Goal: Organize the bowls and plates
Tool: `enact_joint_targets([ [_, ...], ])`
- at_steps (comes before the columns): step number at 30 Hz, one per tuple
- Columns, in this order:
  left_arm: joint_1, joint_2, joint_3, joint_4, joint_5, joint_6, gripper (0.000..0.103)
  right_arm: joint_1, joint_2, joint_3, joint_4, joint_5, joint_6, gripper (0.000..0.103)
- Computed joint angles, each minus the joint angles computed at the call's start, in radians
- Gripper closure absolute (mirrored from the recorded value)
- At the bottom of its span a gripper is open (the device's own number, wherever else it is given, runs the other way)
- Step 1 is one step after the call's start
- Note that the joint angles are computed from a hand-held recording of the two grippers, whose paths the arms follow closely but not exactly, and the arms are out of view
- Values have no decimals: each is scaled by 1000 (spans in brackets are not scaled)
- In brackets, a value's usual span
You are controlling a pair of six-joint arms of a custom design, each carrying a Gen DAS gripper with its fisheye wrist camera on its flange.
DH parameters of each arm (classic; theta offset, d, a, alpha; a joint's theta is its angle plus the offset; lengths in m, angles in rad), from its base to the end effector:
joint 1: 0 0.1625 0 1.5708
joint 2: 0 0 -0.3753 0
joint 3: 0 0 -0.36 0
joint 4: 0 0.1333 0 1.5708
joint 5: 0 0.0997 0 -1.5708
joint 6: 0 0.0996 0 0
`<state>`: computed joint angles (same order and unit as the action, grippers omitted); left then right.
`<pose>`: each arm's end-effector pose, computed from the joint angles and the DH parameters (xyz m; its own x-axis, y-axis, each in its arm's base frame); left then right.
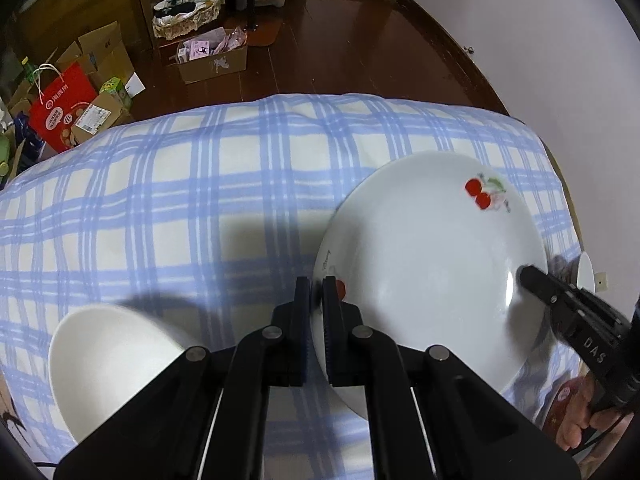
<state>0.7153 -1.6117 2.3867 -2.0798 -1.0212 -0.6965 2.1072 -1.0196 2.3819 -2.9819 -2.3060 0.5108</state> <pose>-0.1168 -0.3470 0.1774 -0.8168 0.1569 -0.5552 0.2664 0.9561 -0.1217 0.2484 -0.2877 0.0611 -0.8203 0.1136 0.5606 -0.1254 0.9205 -0.3701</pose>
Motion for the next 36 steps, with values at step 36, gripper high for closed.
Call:
enact_joint_targets([
  [36,-710,-560,20,737,-192,-572,97,576,-364,-51,800,-43,755,96],
])
